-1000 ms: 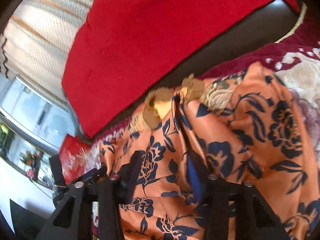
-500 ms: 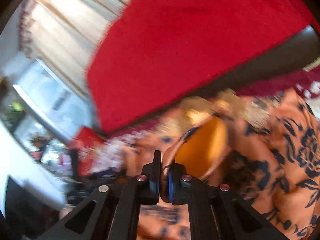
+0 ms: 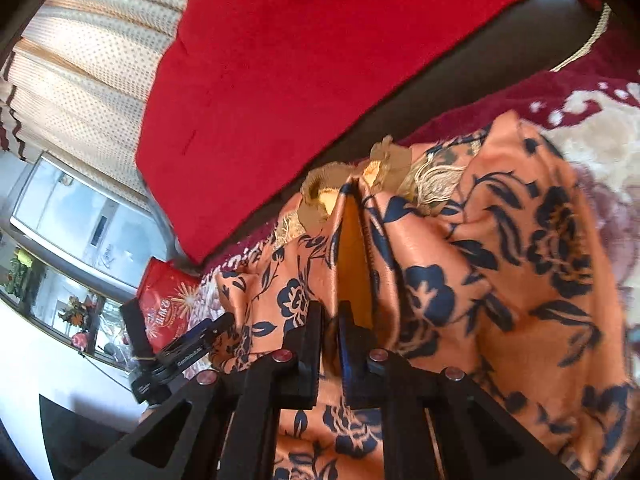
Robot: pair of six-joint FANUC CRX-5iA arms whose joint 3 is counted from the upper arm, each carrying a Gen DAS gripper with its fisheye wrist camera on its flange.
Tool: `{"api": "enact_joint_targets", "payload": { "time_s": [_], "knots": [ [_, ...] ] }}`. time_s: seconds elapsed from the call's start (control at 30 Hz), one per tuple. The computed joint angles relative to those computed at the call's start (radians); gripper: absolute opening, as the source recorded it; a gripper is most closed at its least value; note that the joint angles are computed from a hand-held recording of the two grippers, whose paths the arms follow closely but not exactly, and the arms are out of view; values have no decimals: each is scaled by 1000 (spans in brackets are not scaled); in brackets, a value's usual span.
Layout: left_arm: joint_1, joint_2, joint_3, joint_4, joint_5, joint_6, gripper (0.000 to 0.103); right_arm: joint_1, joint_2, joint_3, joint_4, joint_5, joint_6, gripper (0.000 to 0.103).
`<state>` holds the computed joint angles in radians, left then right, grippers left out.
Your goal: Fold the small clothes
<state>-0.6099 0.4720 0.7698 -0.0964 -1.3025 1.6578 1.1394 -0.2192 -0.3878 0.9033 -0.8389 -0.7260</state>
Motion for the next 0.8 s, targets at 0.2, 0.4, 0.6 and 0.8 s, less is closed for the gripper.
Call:
{"api": "enact_joint_targets", "payload": {
  "time_s": [0.2, 0.4, 0.6, 0.8],
  "knots": [
    [5, -4, -4, -2, 8, 6, 72, 26, -74, -119, 131, 53, -203, 73],
    [0, -2, -1, -9, 5, 7, 72, -23, -54, -152, 212, 146, -314, 56],
    [-7, -16, -22, -17, 26, -17, 72, -98, 47, -89, 186, 217, -281, 8],
    [-4, -32, -35, -23, 46, -8, 72, 37, 129, 69, 233, -204, -115, 6]
  ]
}}
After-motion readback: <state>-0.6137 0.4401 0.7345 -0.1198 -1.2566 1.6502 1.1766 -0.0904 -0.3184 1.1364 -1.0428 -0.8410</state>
